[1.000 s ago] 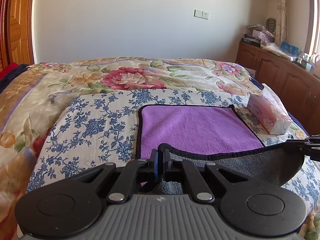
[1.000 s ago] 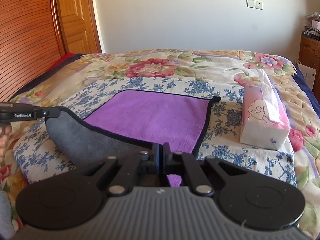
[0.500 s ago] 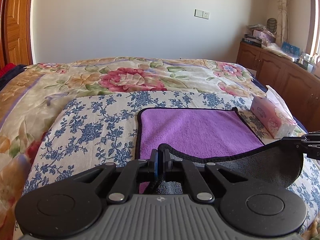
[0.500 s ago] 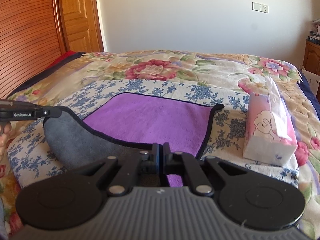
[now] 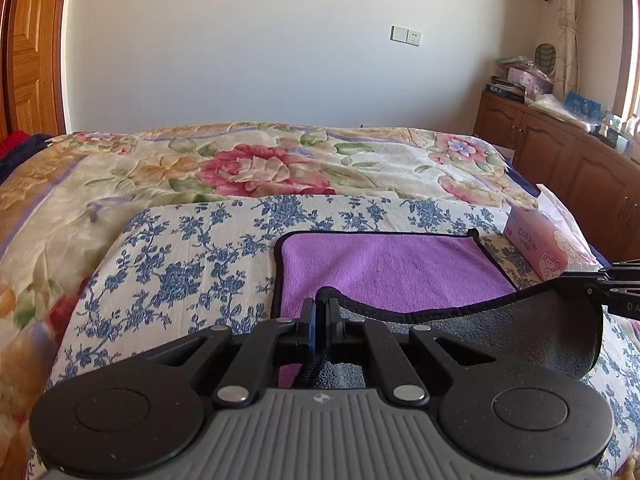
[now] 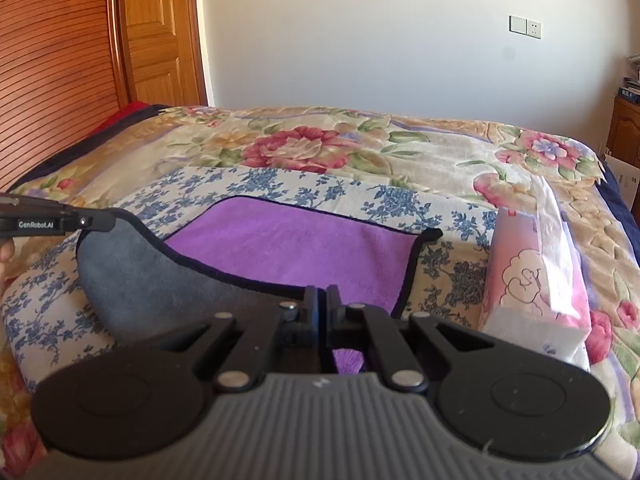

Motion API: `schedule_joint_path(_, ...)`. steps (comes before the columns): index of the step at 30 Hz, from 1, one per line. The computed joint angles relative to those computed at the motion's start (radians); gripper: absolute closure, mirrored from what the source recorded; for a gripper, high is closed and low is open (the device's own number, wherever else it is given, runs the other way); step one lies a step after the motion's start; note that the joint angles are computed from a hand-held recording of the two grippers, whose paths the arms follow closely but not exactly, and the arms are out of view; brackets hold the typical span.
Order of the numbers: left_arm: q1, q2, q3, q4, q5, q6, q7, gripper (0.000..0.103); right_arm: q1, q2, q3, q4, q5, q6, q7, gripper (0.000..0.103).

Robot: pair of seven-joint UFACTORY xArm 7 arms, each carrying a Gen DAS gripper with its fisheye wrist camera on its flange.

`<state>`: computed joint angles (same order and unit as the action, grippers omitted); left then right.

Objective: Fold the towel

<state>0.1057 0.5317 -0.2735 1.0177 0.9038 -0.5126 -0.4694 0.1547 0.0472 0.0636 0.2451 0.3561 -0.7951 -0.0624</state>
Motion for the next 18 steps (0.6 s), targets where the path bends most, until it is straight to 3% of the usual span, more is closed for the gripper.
schedule_joint_path(12,0.024,0.050,-0.050,0.091,0.047,0.053,-0.040,0.098,-0.033,0.054,-0.028,0.049,-0.066,-0.012,-0.025,0.099)
schedule_joint_path(18,0.028,0.074,-0.070,0.118,0.030,0.071,-0.010,0.098,-0.041,0.087,-0.038,0.085,-0.079,-0.019,-0.045,0.099)
